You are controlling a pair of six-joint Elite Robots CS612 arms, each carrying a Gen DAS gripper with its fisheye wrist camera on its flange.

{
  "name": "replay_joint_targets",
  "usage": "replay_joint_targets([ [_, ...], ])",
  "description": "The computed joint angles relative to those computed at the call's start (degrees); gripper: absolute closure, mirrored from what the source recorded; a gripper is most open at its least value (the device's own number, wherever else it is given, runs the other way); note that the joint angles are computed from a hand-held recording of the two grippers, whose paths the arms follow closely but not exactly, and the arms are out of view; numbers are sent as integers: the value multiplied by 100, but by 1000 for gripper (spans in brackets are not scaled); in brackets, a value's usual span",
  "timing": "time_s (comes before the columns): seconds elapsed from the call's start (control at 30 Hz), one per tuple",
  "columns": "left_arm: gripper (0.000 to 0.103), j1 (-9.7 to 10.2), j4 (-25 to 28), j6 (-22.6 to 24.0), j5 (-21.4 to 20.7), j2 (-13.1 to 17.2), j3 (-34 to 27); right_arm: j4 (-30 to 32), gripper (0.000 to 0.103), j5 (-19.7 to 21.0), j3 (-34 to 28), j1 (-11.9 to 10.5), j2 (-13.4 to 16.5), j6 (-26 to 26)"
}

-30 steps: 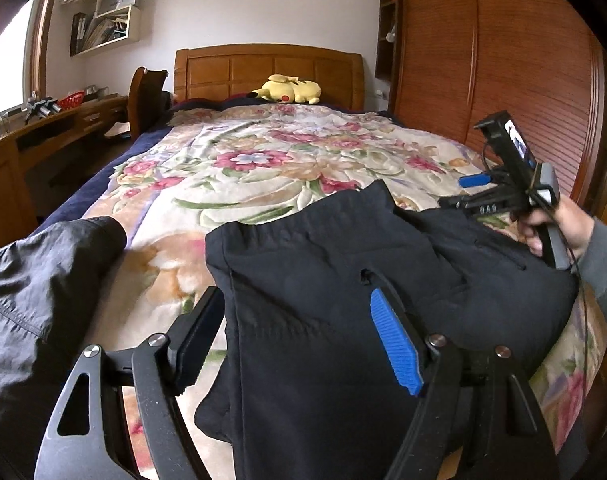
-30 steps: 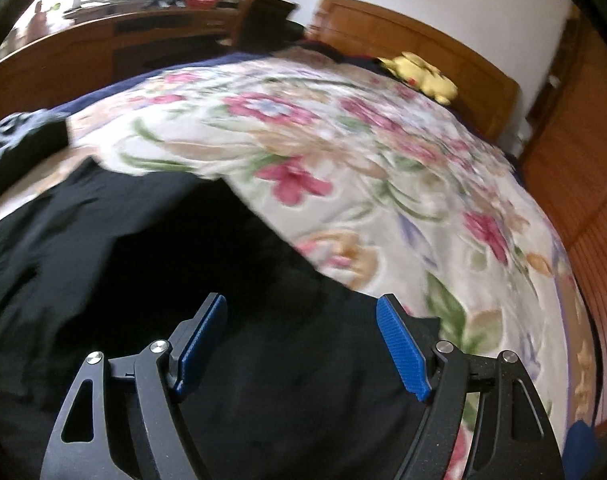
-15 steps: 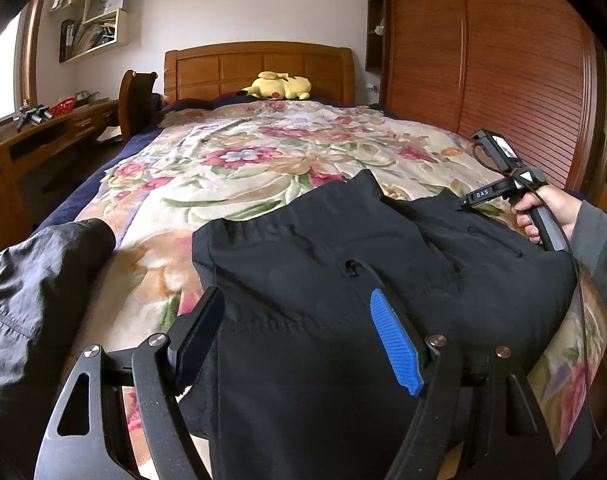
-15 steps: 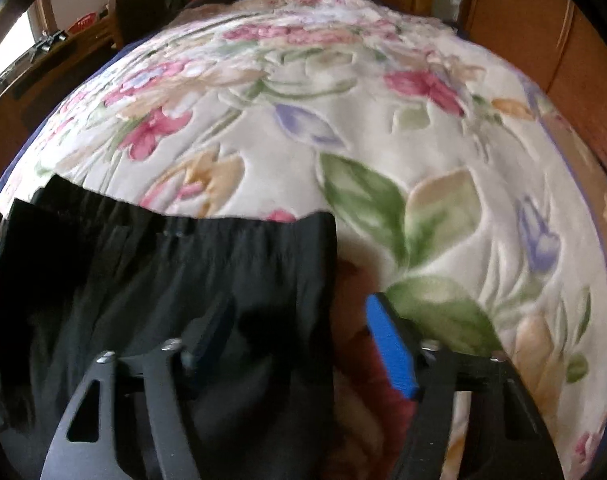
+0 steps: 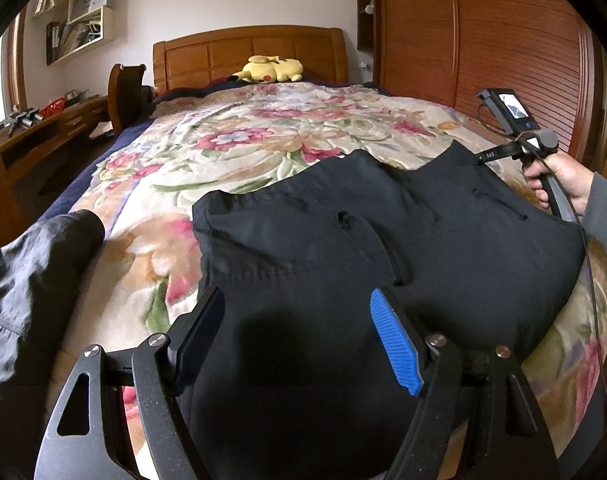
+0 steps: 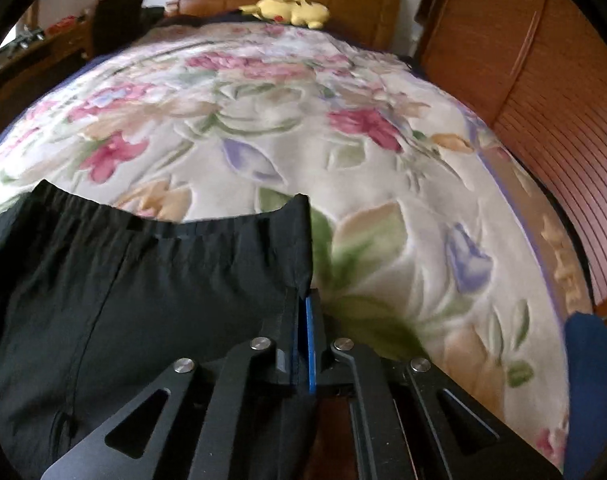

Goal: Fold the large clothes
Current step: 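Lower the hem onto the coat and open both grippers, then smooth the folded coat flat with both open grippers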

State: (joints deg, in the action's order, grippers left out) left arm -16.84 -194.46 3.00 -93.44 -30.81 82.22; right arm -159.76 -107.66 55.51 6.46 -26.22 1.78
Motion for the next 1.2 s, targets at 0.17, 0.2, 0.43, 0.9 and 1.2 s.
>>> replay_joint_targets([
  [0.17, 27, 5, -37, 25, -23, -20, 40, -300, 62, -138, 220, 101, -122, -239],
  [0.2, 27, 10, -50, 15, -38, -26, 52, -465, 52, 19, 341, 106, -185, -286],
  [0.43, 27, 35, -139, -37, -62, -48, 93, -1546, 39, 712, 1308, 370, -604, -773],
  [0.9, 27, 52, -199, -96, -41, -57, 142, -2512, 39, 1706, 2456, 706, -866, -1216],
  [1.2, 27, 29, -215, -26, -18, -102, 323, -2313, 39, 1521, 2426, 836, -766, -972],
])
